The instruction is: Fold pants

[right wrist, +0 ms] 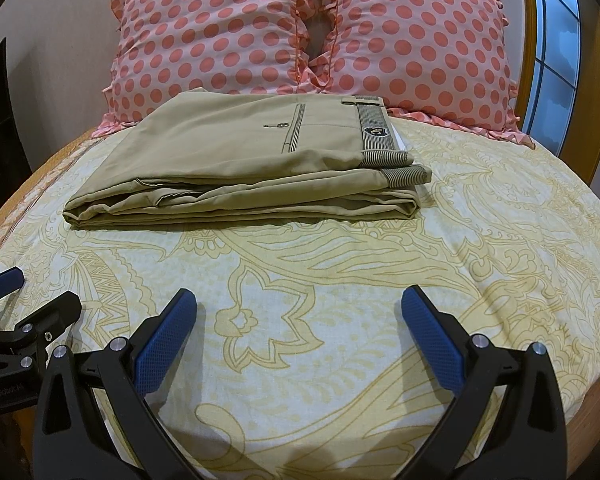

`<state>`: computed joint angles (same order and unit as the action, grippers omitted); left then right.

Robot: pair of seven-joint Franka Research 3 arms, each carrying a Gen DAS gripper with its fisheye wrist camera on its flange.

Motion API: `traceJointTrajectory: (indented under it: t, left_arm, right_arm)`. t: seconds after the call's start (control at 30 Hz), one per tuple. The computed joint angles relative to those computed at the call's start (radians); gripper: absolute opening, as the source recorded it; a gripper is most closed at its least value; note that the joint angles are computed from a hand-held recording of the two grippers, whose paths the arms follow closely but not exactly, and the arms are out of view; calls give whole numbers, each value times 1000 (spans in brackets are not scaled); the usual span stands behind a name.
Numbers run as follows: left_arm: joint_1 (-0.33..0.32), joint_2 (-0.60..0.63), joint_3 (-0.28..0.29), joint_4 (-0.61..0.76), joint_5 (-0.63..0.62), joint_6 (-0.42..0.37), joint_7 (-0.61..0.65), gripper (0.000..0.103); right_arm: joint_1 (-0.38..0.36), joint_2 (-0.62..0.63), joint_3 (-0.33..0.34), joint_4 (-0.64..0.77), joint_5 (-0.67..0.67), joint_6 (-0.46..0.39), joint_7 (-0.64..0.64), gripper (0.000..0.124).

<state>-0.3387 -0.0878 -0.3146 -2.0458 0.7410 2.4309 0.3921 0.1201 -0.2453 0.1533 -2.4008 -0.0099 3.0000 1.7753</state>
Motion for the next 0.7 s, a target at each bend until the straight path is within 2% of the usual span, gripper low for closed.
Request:
traceJointTrajectory:
  t: [0.7]
  left_arm:
    - [-8, 15, 0, 15, 29, -14, -27, 101]
  right_arm:
    - [-6, 4, 5, 2, -10, 9, 10, 102]
